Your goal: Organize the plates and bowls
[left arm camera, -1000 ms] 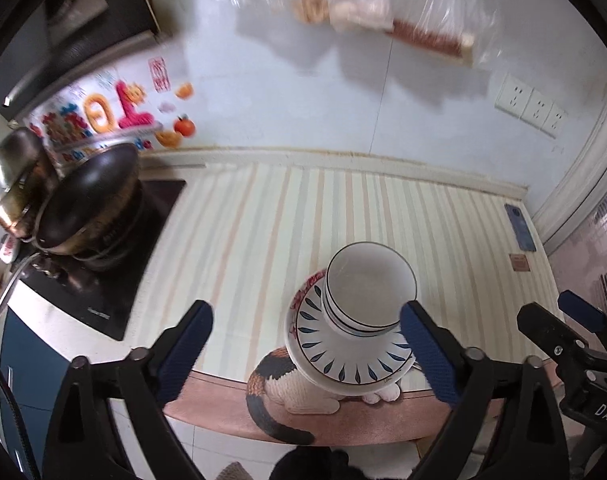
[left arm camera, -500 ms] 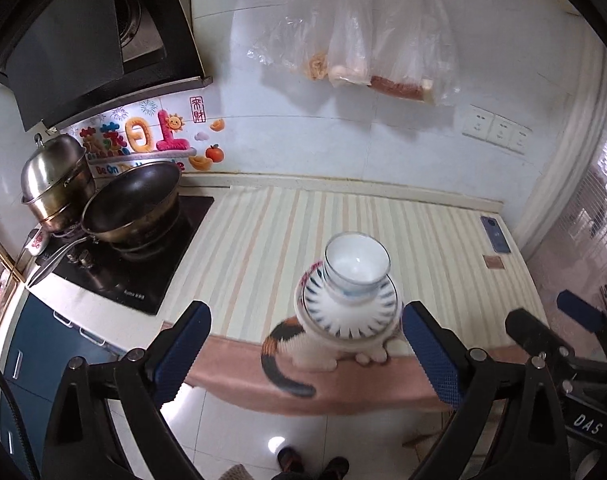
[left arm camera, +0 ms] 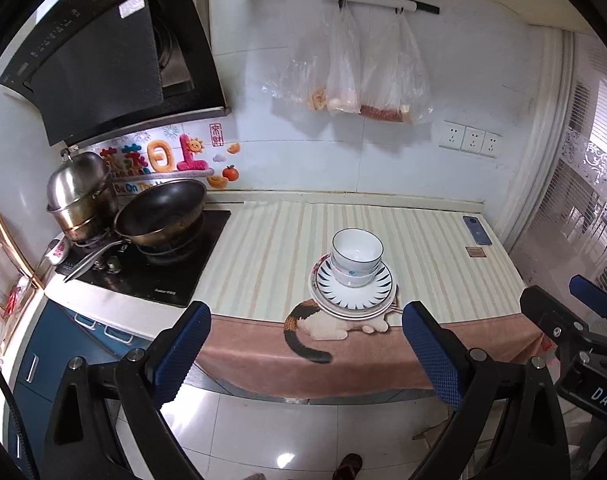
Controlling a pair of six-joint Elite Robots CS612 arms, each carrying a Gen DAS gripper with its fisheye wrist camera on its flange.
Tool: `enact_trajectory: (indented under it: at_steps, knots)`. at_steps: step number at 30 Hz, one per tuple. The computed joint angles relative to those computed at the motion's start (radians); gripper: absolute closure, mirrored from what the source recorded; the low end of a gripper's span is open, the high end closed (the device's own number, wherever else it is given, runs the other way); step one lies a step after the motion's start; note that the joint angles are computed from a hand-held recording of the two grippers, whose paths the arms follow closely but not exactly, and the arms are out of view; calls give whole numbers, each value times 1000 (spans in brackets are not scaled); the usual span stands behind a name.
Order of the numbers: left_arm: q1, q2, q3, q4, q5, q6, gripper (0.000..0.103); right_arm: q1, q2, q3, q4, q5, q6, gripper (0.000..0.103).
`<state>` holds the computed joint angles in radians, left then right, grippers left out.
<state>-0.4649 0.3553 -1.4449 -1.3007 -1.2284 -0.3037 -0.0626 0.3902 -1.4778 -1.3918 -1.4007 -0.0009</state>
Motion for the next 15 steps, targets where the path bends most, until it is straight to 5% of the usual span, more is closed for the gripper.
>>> enact_trajectory:
  at_steps: [15]
  knots:
    - [-4,38,-92,58,-6,-4,5,19,36,-116,75,-22,18,4]
